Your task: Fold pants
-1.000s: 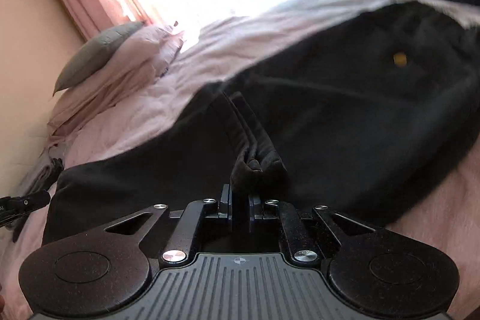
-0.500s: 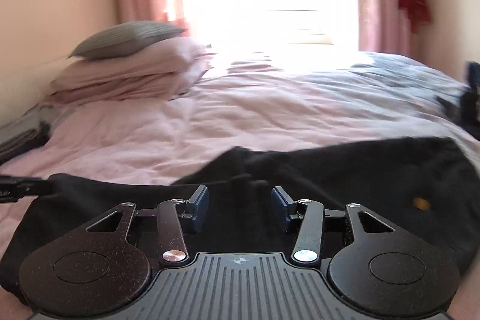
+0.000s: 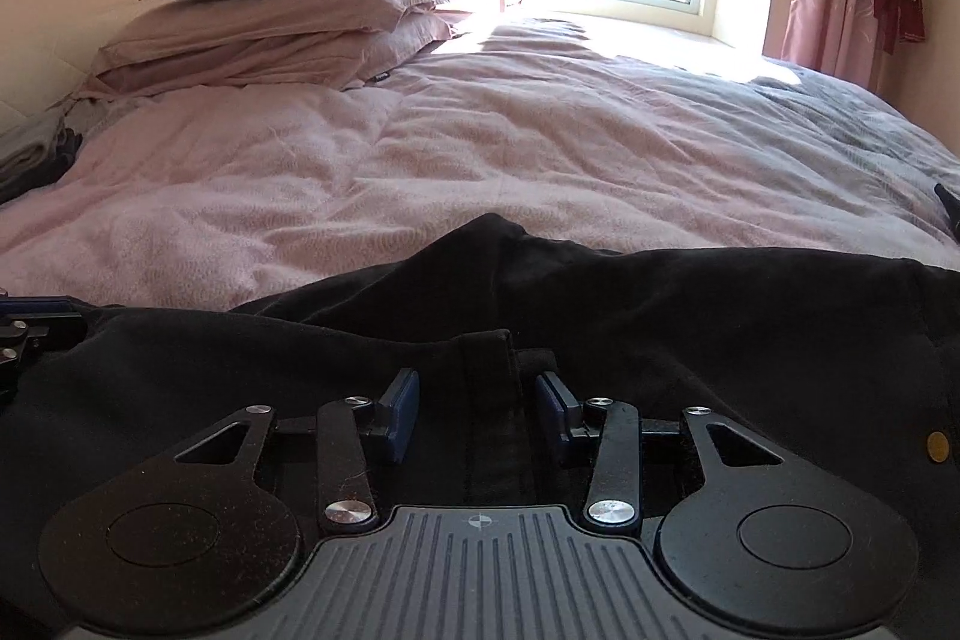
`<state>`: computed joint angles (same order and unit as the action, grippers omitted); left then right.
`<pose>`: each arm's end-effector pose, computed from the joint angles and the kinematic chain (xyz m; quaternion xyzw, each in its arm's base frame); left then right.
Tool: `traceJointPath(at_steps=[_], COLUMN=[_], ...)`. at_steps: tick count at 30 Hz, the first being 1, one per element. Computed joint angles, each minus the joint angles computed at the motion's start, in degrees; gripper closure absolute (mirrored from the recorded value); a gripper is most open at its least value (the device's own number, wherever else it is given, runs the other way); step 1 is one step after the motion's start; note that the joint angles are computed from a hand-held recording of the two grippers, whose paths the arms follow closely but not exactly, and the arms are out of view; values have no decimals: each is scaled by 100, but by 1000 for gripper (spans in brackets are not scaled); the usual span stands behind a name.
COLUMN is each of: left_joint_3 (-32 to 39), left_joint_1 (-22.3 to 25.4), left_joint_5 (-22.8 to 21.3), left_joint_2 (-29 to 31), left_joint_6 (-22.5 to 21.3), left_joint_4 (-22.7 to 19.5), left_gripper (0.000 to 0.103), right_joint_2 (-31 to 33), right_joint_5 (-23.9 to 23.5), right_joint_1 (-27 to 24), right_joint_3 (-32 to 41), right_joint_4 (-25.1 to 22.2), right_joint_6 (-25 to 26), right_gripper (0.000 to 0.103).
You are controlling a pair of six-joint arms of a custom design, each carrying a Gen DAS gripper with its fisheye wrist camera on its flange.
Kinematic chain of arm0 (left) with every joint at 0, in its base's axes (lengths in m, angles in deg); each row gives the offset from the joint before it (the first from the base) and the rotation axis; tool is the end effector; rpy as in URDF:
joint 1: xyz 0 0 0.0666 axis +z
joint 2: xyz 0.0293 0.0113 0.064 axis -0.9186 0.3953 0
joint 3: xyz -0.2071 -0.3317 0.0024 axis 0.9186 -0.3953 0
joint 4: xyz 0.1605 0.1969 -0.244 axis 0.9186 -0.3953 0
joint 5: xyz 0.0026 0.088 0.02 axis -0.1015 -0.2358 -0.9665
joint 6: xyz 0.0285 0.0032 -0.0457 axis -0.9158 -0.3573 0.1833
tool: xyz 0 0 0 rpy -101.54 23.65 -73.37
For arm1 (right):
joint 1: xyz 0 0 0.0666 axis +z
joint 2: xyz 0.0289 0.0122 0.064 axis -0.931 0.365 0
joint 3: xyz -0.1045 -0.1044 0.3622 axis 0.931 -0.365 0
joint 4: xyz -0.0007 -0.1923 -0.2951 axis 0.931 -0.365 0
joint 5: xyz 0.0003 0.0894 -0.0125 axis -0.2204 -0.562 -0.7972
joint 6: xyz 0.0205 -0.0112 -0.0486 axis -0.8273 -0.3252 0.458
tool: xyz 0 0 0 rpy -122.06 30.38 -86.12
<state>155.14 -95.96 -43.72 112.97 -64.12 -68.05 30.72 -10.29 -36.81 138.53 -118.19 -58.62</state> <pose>0.5255 -0.2953 0.3970 0.2982 0.8587 -0.0797 0.4090 0.4322 0.2461 0.3534 0.0774 0.9012 -0.0317 0.4253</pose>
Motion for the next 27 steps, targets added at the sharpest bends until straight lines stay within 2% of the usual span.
traceJointPath(at_steps=[2,3,7,10,12,14,15,17,21,27], left_joint_3=[-139,-324,-1150,-1536,-1704,-1776,-1751,-1626,-1511,-1487], left_joint_1=[227,311,409,310,115,-26,-79,-154,-185,-314], left_joint_5=[500,611,616,786,483,162,5,-199,-250,-367], left_joint_2=[-285,-480,-1282,-1566,-1549,-1436,-1385,-1359,-1569,-1888], left_joint_6=[661,826,816,736,562,489,471,511,735,1093], left_joint_4=[-99,-31,204,154,177,270,249,83,-276,-827], left_gripper=[95,96,96,96,96,96,96,97,96,95], right_joint_2=[-245,-478,-1190,-1264,-1047,-878,-801,-702,-782,-1260], right_joint_5=[200,255,338,336,243,181,242,281,477,368], right_joint_1=[106,198,729,1004,1002,955,964,984,1122,1427], right_joint_3=[-62,-246,-754,-886,-794,-826,-804,-580,-399,-592], right_joint_4=[-204,-89,66,33,-265,-196,-173,-468,-959,-1122], right_joint_6=[-271,-357,-482,-479,-569,-436,-342,-379,-940,-1783], right_gripper=[64,64,65,68,69,69,69,69,68,52])
